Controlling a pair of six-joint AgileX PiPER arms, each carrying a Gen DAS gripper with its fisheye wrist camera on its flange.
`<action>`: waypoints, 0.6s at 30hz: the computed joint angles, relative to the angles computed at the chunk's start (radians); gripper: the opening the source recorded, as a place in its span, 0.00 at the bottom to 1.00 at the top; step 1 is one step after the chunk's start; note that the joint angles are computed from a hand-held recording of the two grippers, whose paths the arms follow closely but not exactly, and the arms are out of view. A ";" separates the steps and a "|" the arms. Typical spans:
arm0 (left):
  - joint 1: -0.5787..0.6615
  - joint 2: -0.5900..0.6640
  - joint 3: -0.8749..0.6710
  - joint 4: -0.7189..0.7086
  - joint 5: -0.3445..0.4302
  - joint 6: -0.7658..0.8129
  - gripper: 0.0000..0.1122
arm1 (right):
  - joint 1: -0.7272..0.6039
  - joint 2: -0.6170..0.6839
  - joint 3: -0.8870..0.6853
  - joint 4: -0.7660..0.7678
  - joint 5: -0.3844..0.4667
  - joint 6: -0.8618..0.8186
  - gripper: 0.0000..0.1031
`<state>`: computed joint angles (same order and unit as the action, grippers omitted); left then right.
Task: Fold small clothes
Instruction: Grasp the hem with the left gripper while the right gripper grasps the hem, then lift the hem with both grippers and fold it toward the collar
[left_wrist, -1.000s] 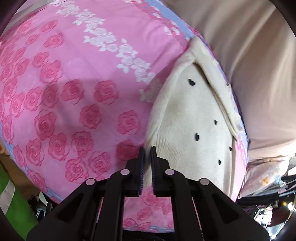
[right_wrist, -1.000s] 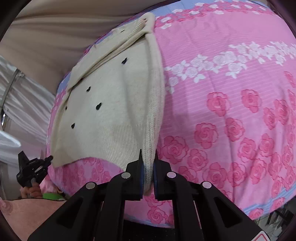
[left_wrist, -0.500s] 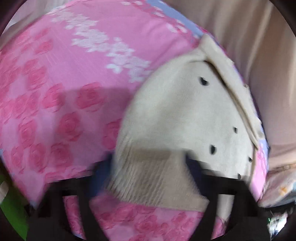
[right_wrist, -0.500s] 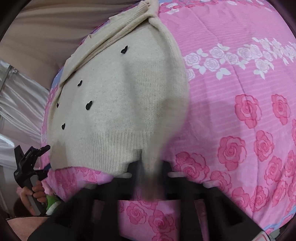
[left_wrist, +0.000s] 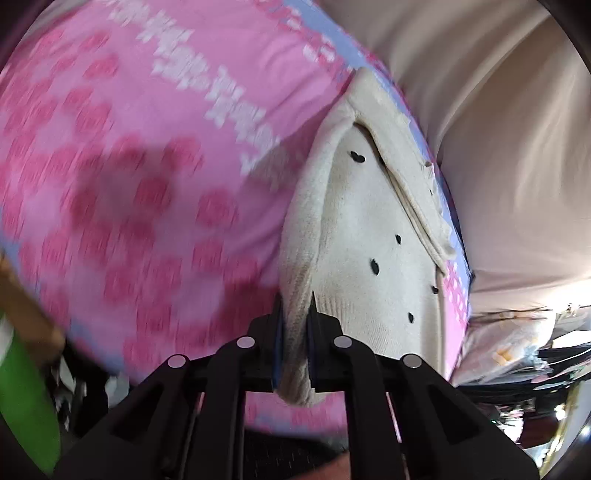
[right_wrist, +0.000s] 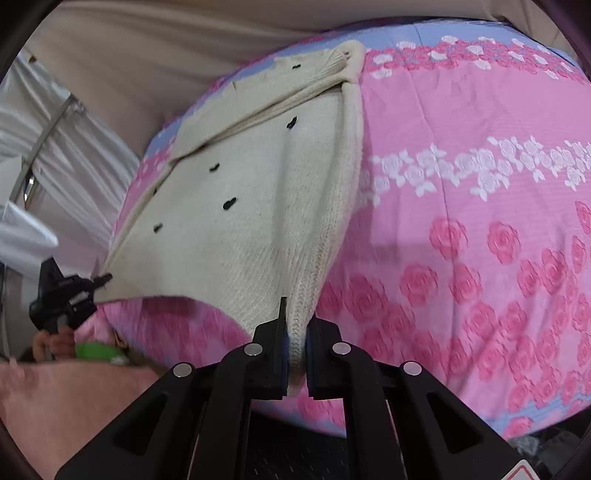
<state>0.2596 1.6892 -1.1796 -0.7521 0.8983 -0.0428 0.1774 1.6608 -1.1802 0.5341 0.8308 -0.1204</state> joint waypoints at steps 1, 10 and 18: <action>0.012 -0.020 0.021 0.006 0.024 -0.002 0.08 | 0.001 -0.015 0.015 -0.011 0.024 -0.006 0.06; -0.023 -0.253 0.093 0.140 0.214 -0.231 0.08 | -0.078 -0.123 0.103 0.019 0.322 -0.087 0.06; -0.088 -0.003 -0.407 0.154 0.067 -0.227 0.08 | -0.214 0.051 -0.239 0.235 0.171 -0.095 0.06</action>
